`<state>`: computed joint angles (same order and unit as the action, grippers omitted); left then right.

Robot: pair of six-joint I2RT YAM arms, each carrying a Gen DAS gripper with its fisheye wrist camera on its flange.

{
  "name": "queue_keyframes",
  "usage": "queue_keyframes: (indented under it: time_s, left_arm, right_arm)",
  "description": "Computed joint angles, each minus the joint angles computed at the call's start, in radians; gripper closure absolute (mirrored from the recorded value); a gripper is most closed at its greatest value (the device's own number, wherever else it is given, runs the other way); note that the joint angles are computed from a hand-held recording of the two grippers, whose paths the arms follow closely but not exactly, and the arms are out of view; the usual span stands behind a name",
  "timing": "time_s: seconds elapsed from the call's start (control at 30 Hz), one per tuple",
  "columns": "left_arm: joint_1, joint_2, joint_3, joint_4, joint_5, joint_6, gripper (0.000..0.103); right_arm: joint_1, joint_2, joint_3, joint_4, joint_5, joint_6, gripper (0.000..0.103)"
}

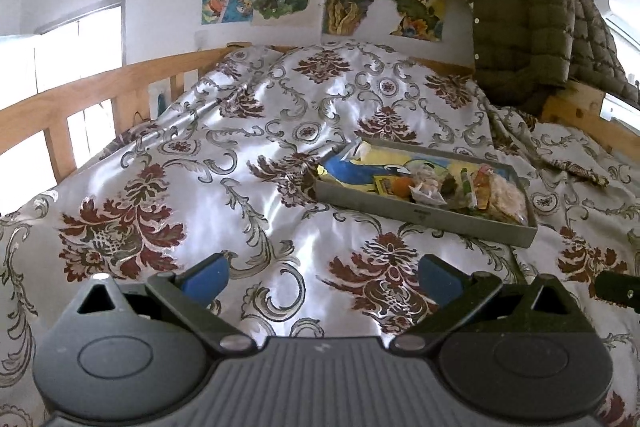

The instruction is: Organize snacks

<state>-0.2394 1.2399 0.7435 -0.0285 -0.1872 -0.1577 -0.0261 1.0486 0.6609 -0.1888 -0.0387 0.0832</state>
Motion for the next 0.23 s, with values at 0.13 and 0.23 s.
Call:
queue_keyframes:
  time_s: [0.13,0.23]
  left_arm:
    - [-0.004,0.007,-0.002,0.004,-0.003,0.011,0.0]
    - [-0.008,0.017,0.003,-0.002,-0.009,0.009,0.0]
  right_arm:
    - [0.01,0.021,0.016,-0.006,0.005,-0.003,0.001]
    - [0.011,0.024,0.022,-0.013,0.005,-0.006,0.001]
